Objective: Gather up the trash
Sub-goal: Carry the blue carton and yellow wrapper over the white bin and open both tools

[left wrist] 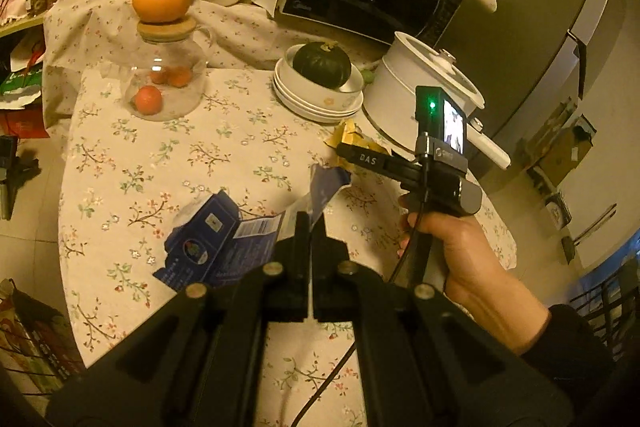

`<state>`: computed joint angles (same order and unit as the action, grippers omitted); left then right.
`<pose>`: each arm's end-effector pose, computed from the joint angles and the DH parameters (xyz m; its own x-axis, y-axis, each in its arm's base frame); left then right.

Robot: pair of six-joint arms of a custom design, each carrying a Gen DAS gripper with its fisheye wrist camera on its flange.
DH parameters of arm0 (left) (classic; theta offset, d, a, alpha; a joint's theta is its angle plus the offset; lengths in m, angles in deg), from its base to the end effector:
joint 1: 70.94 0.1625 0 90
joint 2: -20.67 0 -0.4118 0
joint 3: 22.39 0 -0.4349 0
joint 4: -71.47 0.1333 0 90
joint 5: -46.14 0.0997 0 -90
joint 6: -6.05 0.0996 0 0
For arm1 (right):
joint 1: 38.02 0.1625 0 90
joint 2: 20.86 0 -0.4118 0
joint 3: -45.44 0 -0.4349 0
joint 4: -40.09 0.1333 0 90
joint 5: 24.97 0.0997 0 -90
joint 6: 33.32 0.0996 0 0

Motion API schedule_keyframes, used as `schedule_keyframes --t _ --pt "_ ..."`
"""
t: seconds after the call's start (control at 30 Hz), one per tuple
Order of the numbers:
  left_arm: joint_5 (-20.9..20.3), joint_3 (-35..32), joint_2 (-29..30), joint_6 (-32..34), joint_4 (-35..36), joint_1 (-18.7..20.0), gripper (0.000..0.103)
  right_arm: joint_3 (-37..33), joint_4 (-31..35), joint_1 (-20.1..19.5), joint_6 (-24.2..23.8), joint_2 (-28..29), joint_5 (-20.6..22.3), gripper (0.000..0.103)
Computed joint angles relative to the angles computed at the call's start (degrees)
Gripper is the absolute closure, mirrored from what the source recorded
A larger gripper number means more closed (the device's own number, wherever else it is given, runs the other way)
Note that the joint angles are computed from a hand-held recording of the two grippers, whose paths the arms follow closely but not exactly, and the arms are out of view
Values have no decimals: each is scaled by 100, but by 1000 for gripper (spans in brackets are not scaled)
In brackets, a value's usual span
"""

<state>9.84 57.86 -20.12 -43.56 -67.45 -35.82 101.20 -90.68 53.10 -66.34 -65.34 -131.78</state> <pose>-0.4952 -0.6094 0.1134 -0.9054 -0.1678 -0.3899 0.1809 0.6785 -0.7120 0.1212 -0.8518 0.3321 -0.7956 -0.3706 0.4793 -0.5373 0.7971 -0.2756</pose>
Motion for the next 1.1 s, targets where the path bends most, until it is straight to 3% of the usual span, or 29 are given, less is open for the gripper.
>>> schedule_keyframes --t 0.03,0.07,0.13,0.33,0.77,1.1 --pt "-2 10 -5 -13 4 -2 102 -6 25 -9 -65 3 -16 81" --pt "-6 9 -2 -23 1 2 102 4 50 -21 -115 -13 23 87" --pt "-29 -15 25 -18 -27 6 102 94 8 -41 -201 -92 89 88" --pt "-97 -196 177 153 -104 -12 102 354 141 -101 -376 -435 239 89" --pt "-614 -490 486 911 -1011 -197 102 1017 603 -314 -811 -1740 338 89" --pt "-1152 -1588 1344 1638 -852 -377 102 1266 899 -646 -1082 -2660 318 89"
